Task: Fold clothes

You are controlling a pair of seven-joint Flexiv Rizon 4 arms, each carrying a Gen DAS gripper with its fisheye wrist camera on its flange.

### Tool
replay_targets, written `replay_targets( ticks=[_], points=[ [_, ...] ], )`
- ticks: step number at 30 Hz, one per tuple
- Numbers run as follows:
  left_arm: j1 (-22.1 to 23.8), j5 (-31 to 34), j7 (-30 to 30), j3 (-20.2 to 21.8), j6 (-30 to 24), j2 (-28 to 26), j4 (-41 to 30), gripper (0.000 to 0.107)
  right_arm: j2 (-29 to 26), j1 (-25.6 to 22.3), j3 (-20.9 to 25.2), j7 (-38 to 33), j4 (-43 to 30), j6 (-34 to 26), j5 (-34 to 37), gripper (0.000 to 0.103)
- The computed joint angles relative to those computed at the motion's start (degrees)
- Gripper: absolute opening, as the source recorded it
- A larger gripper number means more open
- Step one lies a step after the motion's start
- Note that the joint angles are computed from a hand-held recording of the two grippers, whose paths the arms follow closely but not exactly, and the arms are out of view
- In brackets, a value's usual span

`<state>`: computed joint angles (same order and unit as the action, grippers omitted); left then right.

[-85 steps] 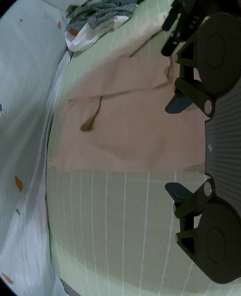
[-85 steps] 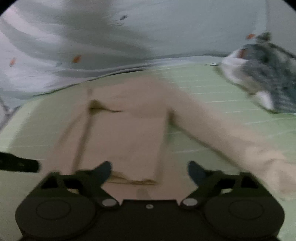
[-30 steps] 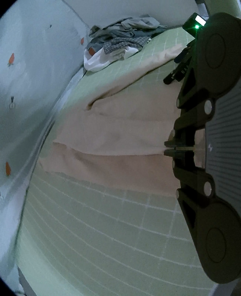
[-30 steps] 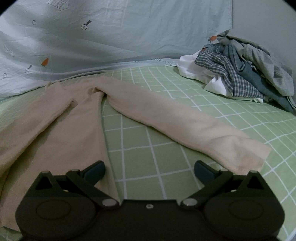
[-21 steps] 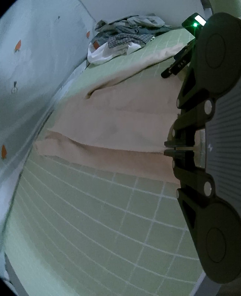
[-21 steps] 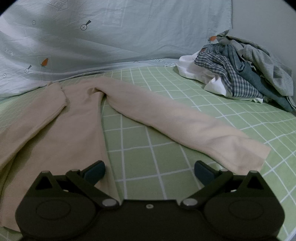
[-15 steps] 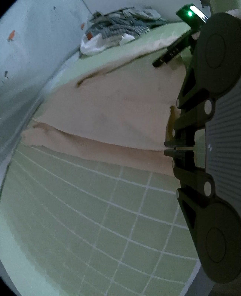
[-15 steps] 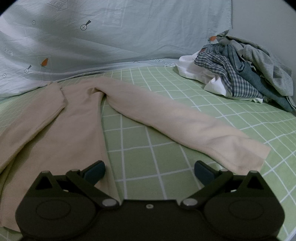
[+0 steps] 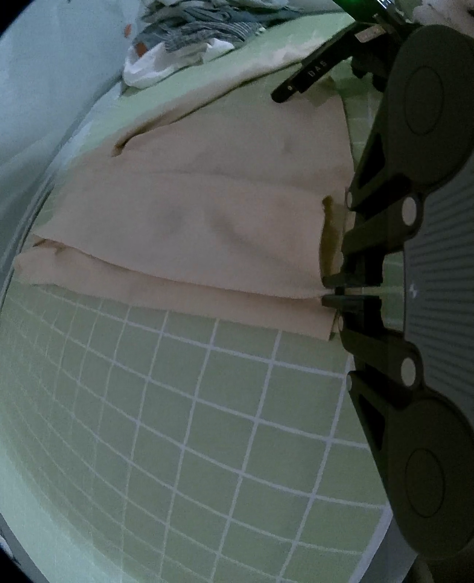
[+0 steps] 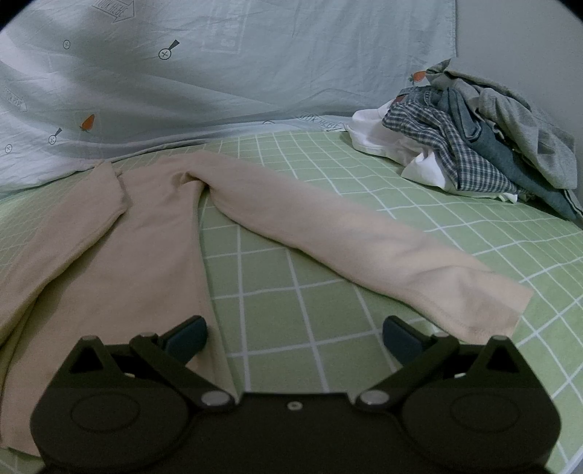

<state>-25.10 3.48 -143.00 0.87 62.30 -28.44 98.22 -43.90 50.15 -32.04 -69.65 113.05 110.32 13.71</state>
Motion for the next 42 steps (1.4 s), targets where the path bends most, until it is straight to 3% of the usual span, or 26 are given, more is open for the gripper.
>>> replay_targets(
  ticks=[1,3,6,12,15,20,29,32,36,38,41,42],
  points=[
    [0.6,-0.5,1.7,-0.8,-0.7,-0.1,-0.4,0.016,0.0,0.0,0.0,0.0,0.0,0.0,0.0,0.103],
    [1.1,-1.1,4.3,-1.7,-2.4,-0.3,-1.8,0.039,-0.1,0.1,-0.1,0.0,0.0,0.0,0.0,0.103],
    [-0.9,2.3,4.4,0.2,-6.5,-1.0,-6.1,0.058,-0.1,0.1,0.0,0.1,0.0,0.0,0.1,0.103],
    [-3.5,10.3,2.8,3.2,-12.0,-2.4,-14.4,0.076,2.4,-2.8,2.7,-0.5,0.0,-2.5,-2.8,0.103],
    [-4.0,12.7,1.7,3.6,-13.8,-3.6,-18.1,0.079,4.2,-4.3,3.0,0.1,0.0,-4.0,-4.8,0.103],
    [-4.6,15.3,1.9,3.6,-17.5,-5.1,-22.5,0.079,1.3,-0.6,-5.3,3.7,-0.9,-2.9,-0.2,0.103],
    [-4.1,16.1,0.6,3.3,-19.3,-4.0,-21.5,0.079,-3.8,-1.6,-11.3,15.0,-4.0,-13.7,-3.8,0.103],
    [-3.7,16.0,0.0,3.1,-20.0,-3.6,-20.9,0.079,-6.2,0.1,-13.9,18.7,-4.2,-14.2,-5.0,0.103],
    [-2.9,15.8,-0.7,2.9,-19.9,-2.7,-19.4,0.079,-6.3,0.5,-14.9,23.0,-4.7,-16.4,-7.3,0.103],
    [-2.3,15.4,-0.9,2.8,-19.6,-2.3,-18.6,0.079,-4.9,-1.1,-13.1,23.1,-4.7,-16.0,-9.3,0.103],
    [-1.4,14.8,-1.1,2.5,-18.9,-1.7,-17.3,0.079,-3.5,-2.1,-11.5,23.1,-3.7,-13.9,-12.1,0.084],
    [-1.1,14.6,-1.2,2.5,-18.5,-1.5,-16.9,0.079,-3.2,-2.3,-11.2,23.0,-3.4,-13.0,-13.0,0.073]
  ],
)
